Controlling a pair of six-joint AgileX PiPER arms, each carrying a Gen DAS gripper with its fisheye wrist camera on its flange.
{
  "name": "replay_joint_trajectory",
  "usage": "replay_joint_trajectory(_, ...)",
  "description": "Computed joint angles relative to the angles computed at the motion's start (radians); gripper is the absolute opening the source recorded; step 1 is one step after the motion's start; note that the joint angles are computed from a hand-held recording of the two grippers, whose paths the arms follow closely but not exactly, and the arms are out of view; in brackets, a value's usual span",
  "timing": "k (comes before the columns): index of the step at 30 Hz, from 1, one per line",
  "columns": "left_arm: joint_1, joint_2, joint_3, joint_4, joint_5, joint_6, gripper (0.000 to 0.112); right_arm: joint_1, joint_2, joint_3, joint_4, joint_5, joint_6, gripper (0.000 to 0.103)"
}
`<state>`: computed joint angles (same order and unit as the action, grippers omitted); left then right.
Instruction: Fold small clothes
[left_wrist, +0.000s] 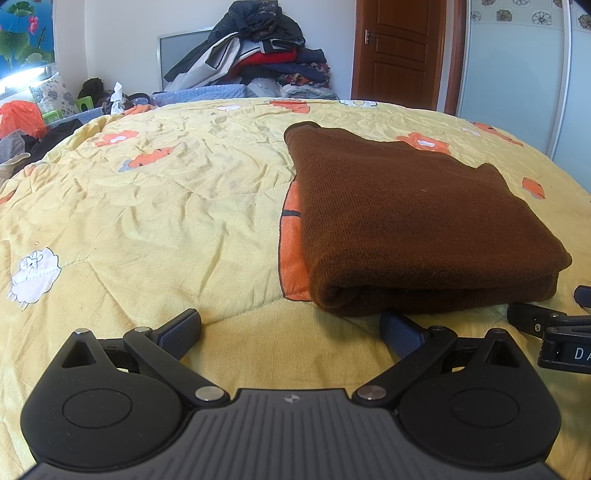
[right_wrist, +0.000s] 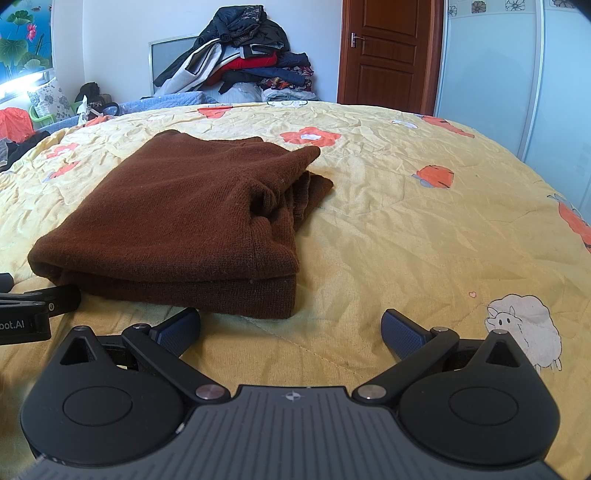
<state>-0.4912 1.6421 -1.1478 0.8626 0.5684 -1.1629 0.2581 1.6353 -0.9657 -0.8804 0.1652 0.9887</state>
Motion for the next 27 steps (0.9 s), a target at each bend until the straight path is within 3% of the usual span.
replay_joint_trajectory(17, -0.005, 0.003, -0.011, -0.018, 0.019, 0.012, 0.103, 0.001, 0.0, -0.001, 0.0, 0.001, 0.001, 0.103)
replay_joint_trajectory(23, -0.001, 0.004, -0.031, -0.078, 0.036, 0.07, 0.103, 0.001, 0.0, -0.001, 0.001, 0.001, 0.0, 0.103)
replay_joint_trajectory(27, 0.013, 0.005, -0.076, -0.196, 0.077, 0.188, 0.103, 0.002, -0.001, -0.003, 0.022, 0.006, -0.021, 0.103)
